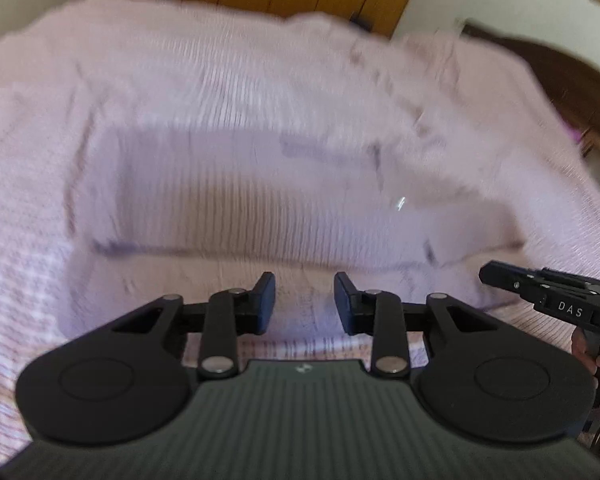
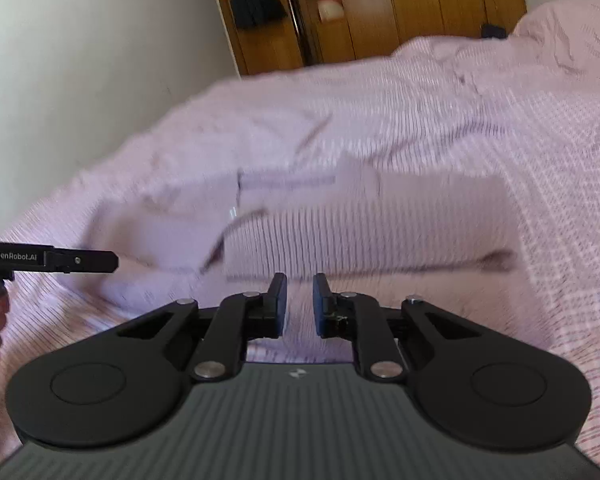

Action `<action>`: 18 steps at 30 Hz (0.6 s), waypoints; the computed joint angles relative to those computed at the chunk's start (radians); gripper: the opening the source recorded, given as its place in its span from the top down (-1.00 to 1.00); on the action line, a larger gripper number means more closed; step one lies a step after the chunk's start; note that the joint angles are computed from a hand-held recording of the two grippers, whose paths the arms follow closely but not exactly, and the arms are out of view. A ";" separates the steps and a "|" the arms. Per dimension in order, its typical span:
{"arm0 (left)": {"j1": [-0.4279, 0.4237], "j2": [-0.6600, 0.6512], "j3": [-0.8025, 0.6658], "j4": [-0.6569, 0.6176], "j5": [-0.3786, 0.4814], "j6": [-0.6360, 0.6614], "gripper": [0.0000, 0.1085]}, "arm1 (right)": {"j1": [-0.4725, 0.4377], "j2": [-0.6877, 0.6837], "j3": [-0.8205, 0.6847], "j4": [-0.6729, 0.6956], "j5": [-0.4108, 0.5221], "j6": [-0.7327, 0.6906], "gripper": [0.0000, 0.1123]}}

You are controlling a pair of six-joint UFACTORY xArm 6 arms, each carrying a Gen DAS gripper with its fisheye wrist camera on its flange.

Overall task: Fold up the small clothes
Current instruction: 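Open both tools to release the folded hem and press the fold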

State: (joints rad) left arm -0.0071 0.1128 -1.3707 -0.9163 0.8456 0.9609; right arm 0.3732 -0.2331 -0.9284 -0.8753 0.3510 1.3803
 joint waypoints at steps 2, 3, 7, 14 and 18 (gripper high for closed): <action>-0.013 0.009 -0.002 0.000 -0.027 -0.013 0.38 | -0.012 0.040 -0.023 -0.002 -0.012 0.008 0.69; -0.019 0.024 -0.018 0.006 -0.034 -0.030 0.38 | -0.018 0.060 -0.031 -0.001 -0.024 0.015 0.69; -0.047 0.116 -0.118 0.055 -0.047 -0.103 0.38 | -0.055 0.124 -0.068 0.093 -0.075 -0.033 0.69; -0.082 0.214 -0.252 0.070 -0.076 -0.126 0.38 | -0.085 0.232 -0.212 0.339 -0.040 -0.249 0.69; -0.093 0.301 -0.365 0.075 -0.079 -0.166 0.38 | -0.108 0.290 -0.284 0.306 -0.040 -0.257 0.69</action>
State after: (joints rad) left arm -0.1001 0.4142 -1.7359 -0.8412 0.7664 0.7947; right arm 0.2652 0.0572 -1.2129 -0.5698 0.3110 1.1233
